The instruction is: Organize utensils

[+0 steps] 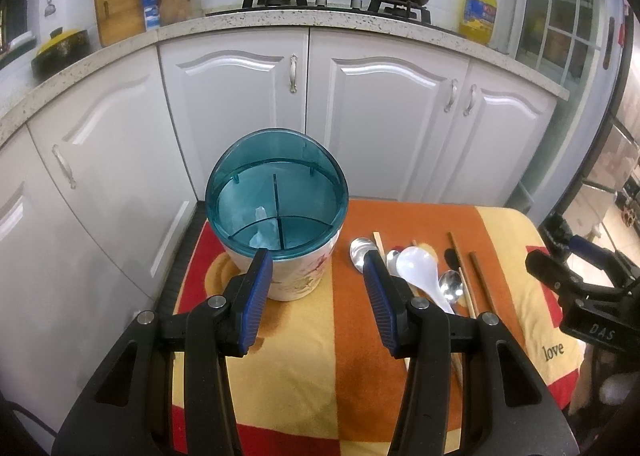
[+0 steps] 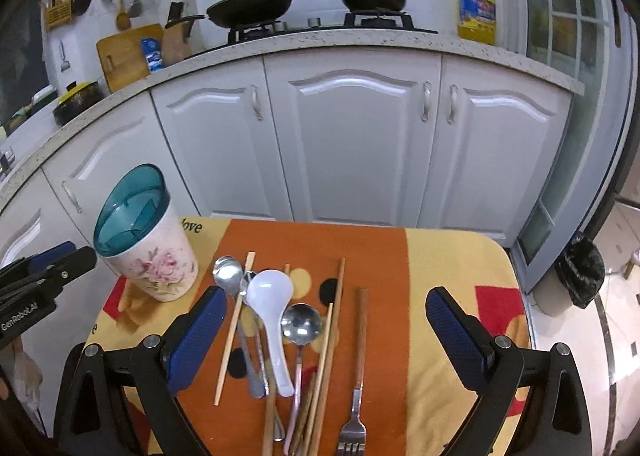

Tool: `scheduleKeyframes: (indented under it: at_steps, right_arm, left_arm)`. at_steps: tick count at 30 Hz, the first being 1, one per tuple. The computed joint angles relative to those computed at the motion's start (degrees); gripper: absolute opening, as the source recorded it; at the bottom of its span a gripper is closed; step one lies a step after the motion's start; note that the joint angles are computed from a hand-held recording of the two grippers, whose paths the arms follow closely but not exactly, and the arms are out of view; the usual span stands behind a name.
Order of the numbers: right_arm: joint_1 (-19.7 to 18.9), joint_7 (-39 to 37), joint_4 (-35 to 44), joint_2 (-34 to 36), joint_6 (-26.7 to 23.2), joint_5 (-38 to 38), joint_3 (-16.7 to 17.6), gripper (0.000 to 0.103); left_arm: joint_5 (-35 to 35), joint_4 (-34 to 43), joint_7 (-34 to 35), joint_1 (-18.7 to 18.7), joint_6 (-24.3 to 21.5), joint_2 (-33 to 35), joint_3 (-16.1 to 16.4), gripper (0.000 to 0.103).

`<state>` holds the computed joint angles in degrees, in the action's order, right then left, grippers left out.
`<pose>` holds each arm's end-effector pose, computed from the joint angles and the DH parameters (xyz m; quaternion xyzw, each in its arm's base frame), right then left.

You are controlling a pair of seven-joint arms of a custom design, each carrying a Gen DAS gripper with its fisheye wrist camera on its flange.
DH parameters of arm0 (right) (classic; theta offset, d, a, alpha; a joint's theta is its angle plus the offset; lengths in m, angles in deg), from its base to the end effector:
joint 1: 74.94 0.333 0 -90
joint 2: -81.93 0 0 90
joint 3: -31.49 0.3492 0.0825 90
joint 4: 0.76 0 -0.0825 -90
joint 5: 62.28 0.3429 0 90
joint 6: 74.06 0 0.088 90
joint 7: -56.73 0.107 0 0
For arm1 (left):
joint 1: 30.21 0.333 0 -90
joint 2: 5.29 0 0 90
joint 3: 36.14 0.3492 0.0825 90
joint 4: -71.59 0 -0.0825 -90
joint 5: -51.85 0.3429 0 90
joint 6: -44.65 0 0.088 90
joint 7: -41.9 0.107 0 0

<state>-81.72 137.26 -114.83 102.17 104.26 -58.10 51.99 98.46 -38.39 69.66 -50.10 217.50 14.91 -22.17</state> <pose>0.6256 0.1186 0.4472 -0.7312 0.5612 -0.2108 0.3256 0.6227 -0.1369 0.4385 -0.7002 0.5951 -0.2769 0.2810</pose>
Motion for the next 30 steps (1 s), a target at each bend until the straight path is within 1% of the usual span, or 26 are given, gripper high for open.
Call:
scheduleKeyframes:
  at_steps: [3,5,7,11,18,22,25,27,30]
  right_arm:
    - [-0.38,-0.23,-0.46,-0.57,-0.4,0.67,0.59,0.099]
    - [-1.61,-1.29,-0.75,-0.82,-0.48,1.65,2.02,0.099]
    - [0.4,-0.59,-0.56,-1.1,-0.75,1.27,0.18,0.099]
    - [2.58,0.02,-0.52,-1.67,-0.92,0.65,-2.09,0.099]
    - [3.25,0.5,-1.28,-2.85,0.13,0.62,-2.92,0.099]
    - [4.03,1.41,-1.41,-3.19,0.07,-0.09,-4.09,0.099]
    - [4.77,2.26,-1.47,-3.38,-0.04,-0.74,-5.08,0.099]
    - [6.21,3.43,-1.57,-3.6,0.1,-1.86,-6.82,0.099]
    - [6.86,4.58,-1.49,-3.69,0.21,-2.83,-7.71,0.099]
  left_arm:
    - [0.11,-0.03,-0.14,-0.01,-0.19,-0.05,-0.08,0.047]
    - [0.16,0.1,-0.3,-0.03,-0.47,0.0,-0.18,0.047]
    - [0.64,0.26,-0.92,-0.28,-0.61,0.11,-0.09,0.047]
    - [1.26,0.31,-1.22,-0.15,-0.33,0.07,-0.19,0.047]
    - [2.16,0.36,-1.8,-0.13,0.02,-0.14,-0.5,0.047]
    - [1.97,0.44,-1.19,0.27,0.12,-0.24,-1.07,0.047]
    - [1.4,0.41,-0.4,0.56,0.38,-0.27,-1.46,0.047]
    - [0.46,0.45,0.58,0.79,0.43,-0.22,-1.83,0.047]
    - [0.24,0.45,0.72,0.07,0.63,-0.23,-1.15,0.047]
